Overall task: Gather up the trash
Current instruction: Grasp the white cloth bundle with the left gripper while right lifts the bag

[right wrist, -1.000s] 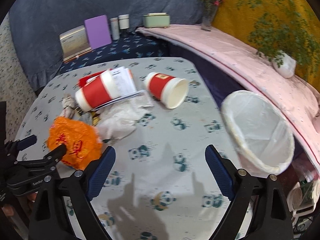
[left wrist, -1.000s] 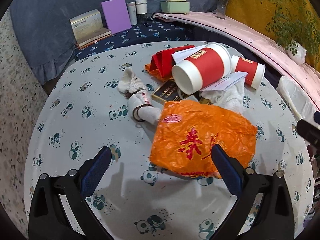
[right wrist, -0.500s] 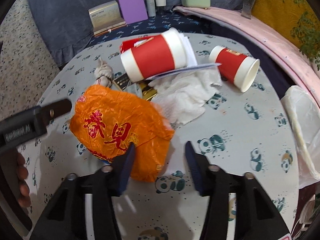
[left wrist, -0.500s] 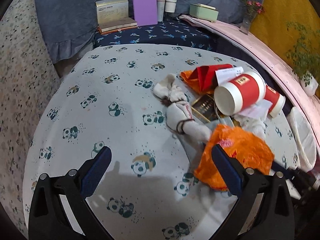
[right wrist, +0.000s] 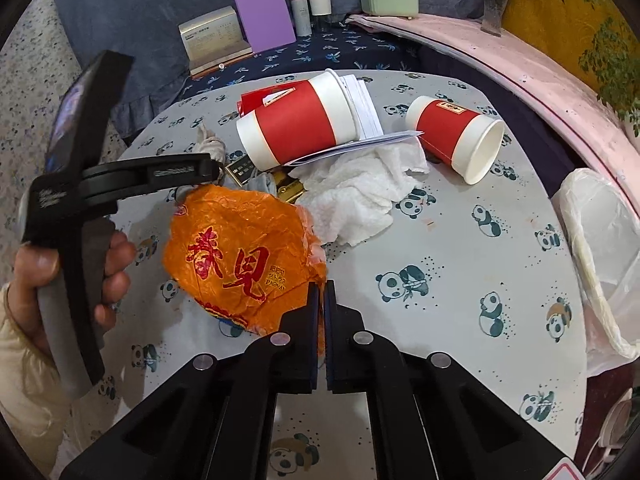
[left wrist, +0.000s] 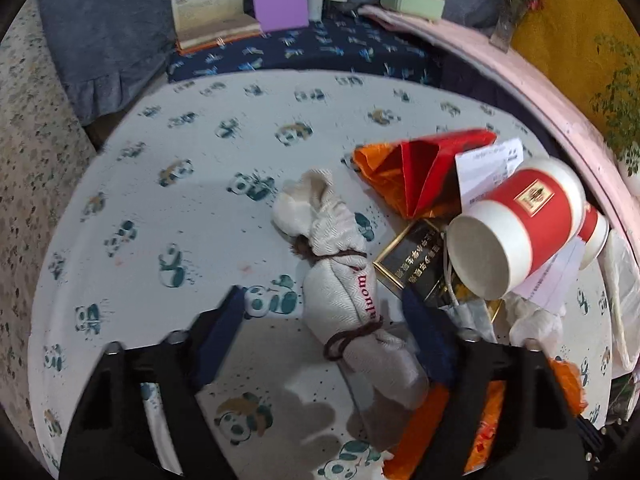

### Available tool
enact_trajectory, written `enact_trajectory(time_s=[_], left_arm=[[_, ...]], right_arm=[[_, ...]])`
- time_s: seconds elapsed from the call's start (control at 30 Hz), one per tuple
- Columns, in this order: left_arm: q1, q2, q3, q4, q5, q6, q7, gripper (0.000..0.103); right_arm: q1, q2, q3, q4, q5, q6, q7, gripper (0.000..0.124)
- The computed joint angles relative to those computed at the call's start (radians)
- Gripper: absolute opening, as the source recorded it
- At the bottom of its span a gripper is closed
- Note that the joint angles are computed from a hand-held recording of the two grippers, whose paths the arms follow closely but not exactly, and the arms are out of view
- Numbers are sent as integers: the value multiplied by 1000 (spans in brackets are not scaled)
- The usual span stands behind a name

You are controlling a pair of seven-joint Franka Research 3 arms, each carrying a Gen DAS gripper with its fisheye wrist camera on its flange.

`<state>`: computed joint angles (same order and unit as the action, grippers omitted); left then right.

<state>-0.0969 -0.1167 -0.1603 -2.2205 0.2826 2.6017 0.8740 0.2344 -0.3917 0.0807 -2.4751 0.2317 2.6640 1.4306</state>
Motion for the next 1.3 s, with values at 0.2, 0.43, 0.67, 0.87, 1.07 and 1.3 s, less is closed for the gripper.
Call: enact_trajectory(time_s=[0.2, 0.43, 0.67, 0.87, 1.07, 1.3], left_arm=[[-7, -13, 1, -21, -45, -19, 25, 32], [-9, -129, -11, -100, -27, -23, -39, 28], [-49, -228, -25, -138, -31, -46, -37, 28], [-84, -267, -54, -130, -22, -54, -39, 28], [-132, -265, -75, -94, -26, -59, -26, 28], [-175, -210, -106, -26, -10, -62, -9, 28]], right_arm=[[9, -20, -8, -6, 15, 9, -4, 2], [15, -50, -19, 0, 64, 38, -12, 2], [-13, -117, -22, -25, 72, 88, 11, 2], [-53, -176, -27, -46, 62, 100, 45, 2], [-92, -233, -41, -75, 56, 111, 62, 2], [-138, -273, -69, -103, 59, 127, 68, 2]])
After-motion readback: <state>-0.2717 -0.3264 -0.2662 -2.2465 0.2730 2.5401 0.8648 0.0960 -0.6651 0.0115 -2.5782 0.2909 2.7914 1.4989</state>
